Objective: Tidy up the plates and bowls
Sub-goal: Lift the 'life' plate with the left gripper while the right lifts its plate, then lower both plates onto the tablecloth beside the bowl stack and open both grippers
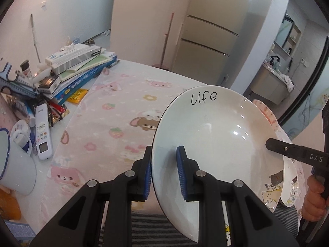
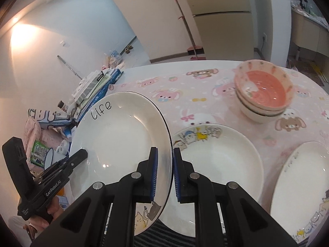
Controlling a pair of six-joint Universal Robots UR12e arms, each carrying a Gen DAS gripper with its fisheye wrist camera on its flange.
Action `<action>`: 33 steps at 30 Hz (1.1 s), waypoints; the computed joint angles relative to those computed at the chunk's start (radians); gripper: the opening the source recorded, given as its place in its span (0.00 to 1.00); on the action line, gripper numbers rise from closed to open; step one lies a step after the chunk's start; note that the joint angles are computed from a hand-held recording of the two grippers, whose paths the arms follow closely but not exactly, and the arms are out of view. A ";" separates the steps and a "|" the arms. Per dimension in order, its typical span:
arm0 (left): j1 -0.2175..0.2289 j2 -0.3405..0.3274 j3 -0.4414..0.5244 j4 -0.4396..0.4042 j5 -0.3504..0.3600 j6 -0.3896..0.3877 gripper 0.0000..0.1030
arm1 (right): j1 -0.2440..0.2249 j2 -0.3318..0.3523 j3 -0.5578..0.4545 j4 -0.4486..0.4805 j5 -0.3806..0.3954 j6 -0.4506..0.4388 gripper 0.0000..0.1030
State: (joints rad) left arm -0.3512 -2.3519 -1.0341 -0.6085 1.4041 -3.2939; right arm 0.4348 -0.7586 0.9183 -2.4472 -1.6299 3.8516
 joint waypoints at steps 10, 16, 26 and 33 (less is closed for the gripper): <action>-0.043 -0.022 0.060 -0.055 -0.017 0.043 0.17 | -0.035 -0.122 0.239 -0.151 0.049 0.112 0.15; -0.059 -0.058 0.113 -0.091 -0.041 0.048 0.16 | -0.052 -0.143 0.309 -0.199 0.057 0.157 0.15; -0.059 -0.087 0.118 -0.113 -0.066 0.064 0.16 | -0.059 -0.114 0.299 -0.165 0.080 0.157 0.17; -0.062 -0.097 0.118 -0.125 -0.059 0.083 0.16 | -0.056 -0.097 0.276 -0.093 0.068 0.162 0.17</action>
State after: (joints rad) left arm -0.4127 -2.4486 -0.9160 -0.7335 1.3456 -3.2112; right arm 0.3783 -0.8552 1.1945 -2.5401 -1.5618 4.0139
